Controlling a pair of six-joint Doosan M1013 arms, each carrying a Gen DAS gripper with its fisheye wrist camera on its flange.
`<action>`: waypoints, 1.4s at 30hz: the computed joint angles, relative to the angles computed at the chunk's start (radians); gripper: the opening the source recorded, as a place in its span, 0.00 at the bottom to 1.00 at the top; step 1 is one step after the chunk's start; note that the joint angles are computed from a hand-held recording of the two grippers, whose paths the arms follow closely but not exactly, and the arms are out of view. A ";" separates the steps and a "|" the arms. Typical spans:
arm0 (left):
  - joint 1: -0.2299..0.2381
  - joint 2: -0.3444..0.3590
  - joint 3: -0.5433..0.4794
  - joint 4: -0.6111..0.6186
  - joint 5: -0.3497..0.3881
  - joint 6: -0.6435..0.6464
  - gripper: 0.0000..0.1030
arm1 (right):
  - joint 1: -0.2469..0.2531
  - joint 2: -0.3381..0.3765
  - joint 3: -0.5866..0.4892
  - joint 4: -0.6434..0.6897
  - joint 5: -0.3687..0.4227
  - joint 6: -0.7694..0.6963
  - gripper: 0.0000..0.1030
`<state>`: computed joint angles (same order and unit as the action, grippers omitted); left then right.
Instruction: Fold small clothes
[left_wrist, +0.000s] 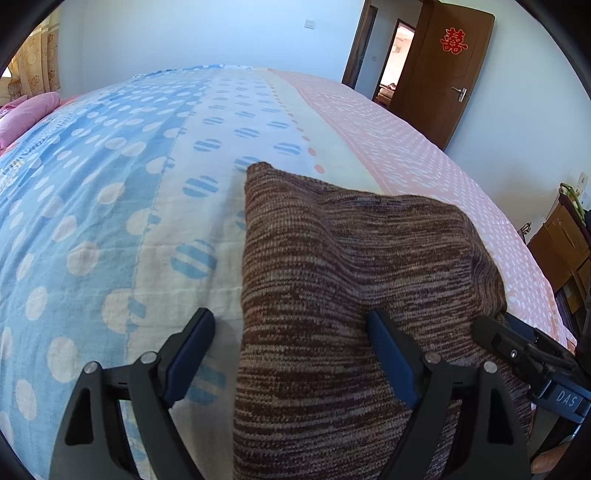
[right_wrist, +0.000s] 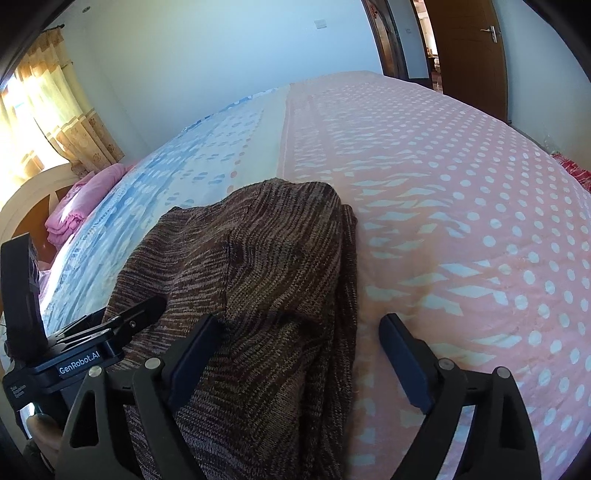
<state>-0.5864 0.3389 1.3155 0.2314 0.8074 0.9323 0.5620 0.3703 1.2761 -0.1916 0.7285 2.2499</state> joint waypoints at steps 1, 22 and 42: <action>0.000 0.000 0.000 0.001 0.000 0.000 0.85 | 0.004 0.005 -0.008 -0.013 0.013 -0.001 0.88; -0.017 -0.007 0.013 0.059 -0.034 0.011 0.56 | 0.011 0.021 -0.028 0.036 -0.025 -0.124 0.33; -0.039 -0.030 0.020 0.131 -0.019 -0.007 0.26 | 0.118 0.010 -0.049 -0.378 0.102 0.159 0.26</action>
